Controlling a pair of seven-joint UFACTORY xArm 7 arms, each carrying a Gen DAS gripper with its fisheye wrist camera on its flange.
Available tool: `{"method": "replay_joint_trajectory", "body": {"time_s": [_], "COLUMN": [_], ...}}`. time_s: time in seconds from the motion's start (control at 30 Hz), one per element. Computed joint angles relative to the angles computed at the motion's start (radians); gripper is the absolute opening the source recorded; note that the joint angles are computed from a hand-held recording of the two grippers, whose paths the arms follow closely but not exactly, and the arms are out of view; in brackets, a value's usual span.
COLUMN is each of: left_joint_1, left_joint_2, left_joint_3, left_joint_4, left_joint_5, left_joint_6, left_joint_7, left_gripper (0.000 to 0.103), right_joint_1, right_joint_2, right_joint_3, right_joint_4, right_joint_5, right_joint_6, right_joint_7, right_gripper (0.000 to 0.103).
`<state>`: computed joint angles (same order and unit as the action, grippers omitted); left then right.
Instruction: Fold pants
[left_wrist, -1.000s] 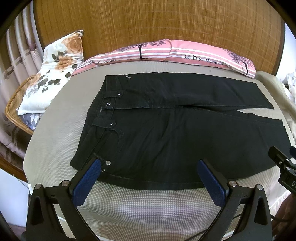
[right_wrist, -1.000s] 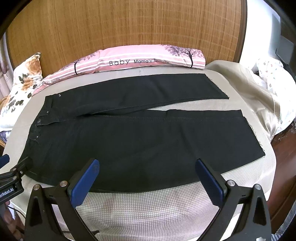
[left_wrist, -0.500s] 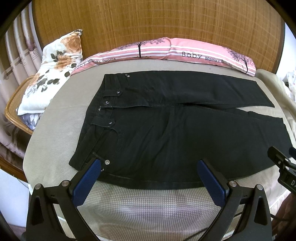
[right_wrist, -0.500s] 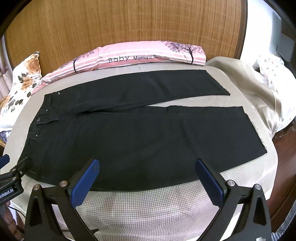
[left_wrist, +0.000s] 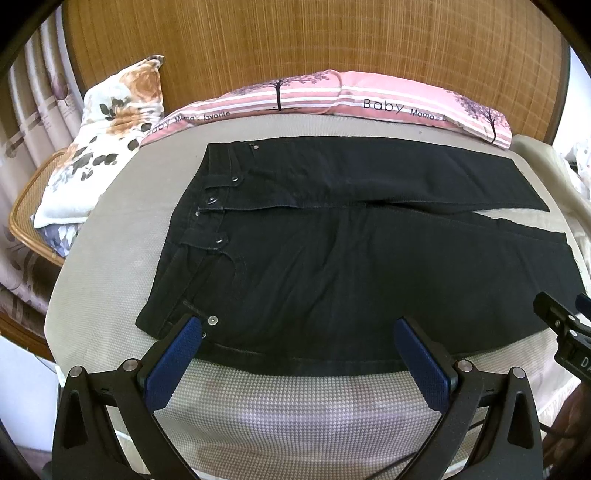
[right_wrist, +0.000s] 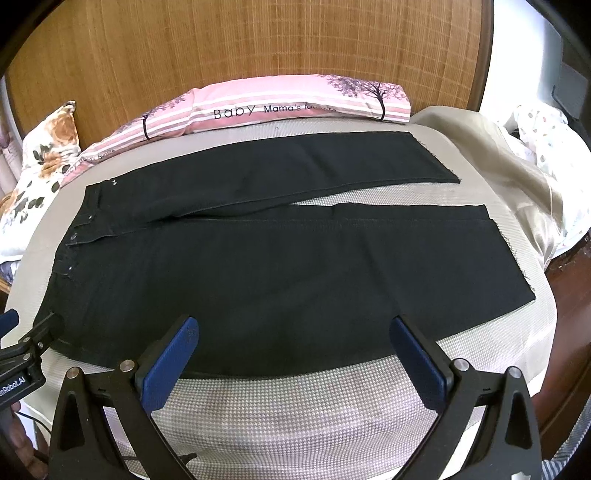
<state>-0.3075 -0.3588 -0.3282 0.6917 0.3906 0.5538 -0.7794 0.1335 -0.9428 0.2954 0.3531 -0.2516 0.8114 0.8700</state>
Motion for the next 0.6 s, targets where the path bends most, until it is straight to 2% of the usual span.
{"method": "replay_joint_trajectory", "body": {"time_s": [0.6], "left_joint_1": [-0.007], "left_joint_2": [0.016], "left_joint_3": [0.004], "left_joint_4": [0.015], "left_joint_5": [0.000], "left_joint_6": [0.007], "left_joint_7": [0.003], "left_gripper": [0.103], "right_joint_1": [-0.003], "right_joint_2": [0.008], "right_joint_3": [-0.011], "right_joint_4": [-0.001], "right_joint_5": [0.005], "right_joint_6": [-0.001], "right_joint_7": [-0.010], "right_gripper": [0.103]}}
